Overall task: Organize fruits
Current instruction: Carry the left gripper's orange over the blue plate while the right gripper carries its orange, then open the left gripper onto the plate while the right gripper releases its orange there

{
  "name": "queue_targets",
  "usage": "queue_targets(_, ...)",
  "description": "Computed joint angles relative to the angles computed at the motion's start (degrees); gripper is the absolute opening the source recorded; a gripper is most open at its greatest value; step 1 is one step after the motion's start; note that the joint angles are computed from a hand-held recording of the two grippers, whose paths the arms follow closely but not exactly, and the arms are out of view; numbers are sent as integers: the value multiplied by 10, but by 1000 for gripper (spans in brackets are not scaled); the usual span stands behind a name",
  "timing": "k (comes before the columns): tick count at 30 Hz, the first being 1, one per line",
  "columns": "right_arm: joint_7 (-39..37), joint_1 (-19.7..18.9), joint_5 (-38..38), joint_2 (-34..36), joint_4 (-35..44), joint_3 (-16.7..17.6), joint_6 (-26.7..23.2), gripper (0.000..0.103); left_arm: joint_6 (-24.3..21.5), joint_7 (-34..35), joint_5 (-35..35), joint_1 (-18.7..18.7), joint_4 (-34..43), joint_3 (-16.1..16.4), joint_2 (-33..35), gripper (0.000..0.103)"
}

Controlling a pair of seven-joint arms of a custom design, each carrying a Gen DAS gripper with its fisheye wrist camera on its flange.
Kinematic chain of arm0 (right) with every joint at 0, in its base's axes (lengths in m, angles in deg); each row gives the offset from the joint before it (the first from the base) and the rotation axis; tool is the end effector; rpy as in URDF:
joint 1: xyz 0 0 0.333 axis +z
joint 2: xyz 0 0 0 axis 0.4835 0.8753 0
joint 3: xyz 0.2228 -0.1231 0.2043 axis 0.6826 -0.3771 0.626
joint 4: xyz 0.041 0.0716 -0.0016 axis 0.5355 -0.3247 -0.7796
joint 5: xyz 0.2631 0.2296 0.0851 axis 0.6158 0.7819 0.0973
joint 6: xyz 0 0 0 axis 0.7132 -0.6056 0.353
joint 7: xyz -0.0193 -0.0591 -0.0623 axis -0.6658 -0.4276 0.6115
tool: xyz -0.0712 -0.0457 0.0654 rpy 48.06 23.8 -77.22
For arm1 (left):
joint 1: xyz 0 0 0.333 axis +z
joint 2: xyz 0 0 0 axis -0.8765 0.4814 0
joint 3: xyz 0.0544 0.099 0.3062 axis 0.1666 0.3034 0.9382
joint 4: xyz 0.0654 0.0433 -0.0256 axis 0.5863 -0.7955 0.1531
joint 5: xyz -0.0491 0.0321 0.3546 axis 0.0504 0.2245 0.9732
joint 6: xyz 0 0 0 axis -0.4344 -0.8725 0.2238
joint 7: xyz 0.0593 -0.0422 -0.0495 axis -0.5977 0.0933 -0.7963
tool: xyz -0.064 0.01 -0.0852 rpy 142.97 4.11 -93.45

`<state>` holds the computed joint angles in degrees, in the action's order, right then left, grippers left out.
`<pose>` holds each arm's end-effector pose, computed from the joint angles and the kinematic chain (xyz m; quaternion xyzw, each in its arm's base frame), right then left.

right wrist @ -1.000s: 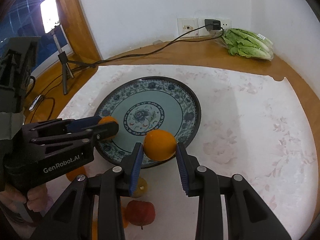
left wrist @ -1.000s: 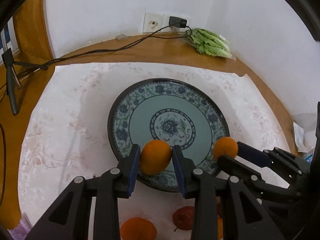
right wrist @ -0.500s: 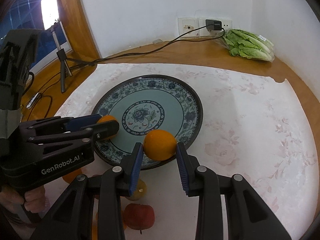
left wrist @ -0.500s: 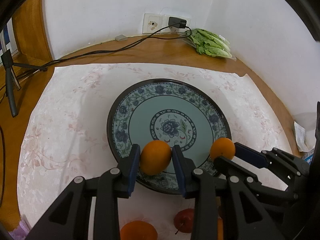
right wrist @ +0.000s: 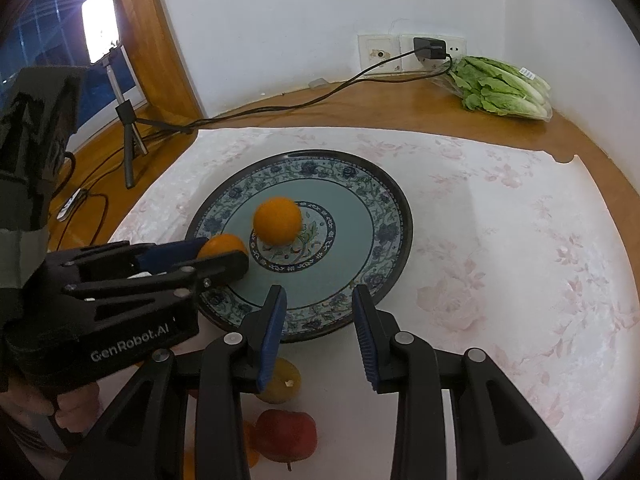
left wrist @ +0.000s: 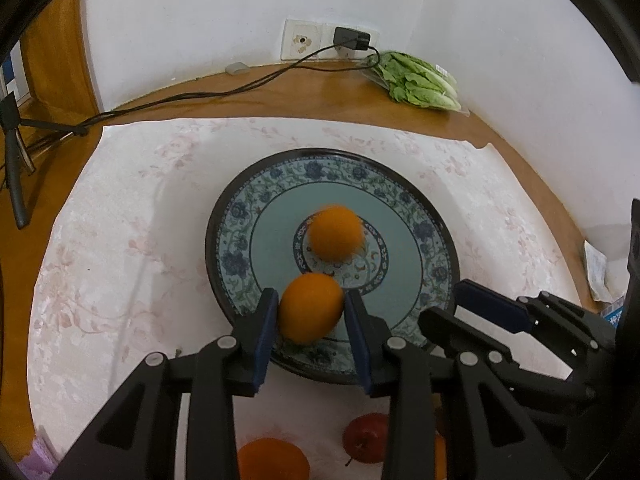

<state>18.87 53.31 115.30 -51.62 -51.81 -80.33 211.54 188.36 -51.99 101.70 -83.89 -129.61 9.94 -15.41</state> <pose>0.4608 0.2490 0.4435 -0.8262 0.4528 -0.0711 0.3277 0.4291 -0.3618 0.4471 -0.7376 0.6074 -0.2475 0.1603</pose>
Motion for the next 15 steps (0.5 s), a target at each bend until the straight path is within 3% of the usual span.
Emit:
queue_targets(5,8,0,-5,-8,-6,0,2,41,-12,-16,13,-4,-4,-2,-13,46)
queue_targets(15,-5,5,18,-41,-24,-3,-5,45,-23,-21,-2,-6,-28,-13,-57,53)
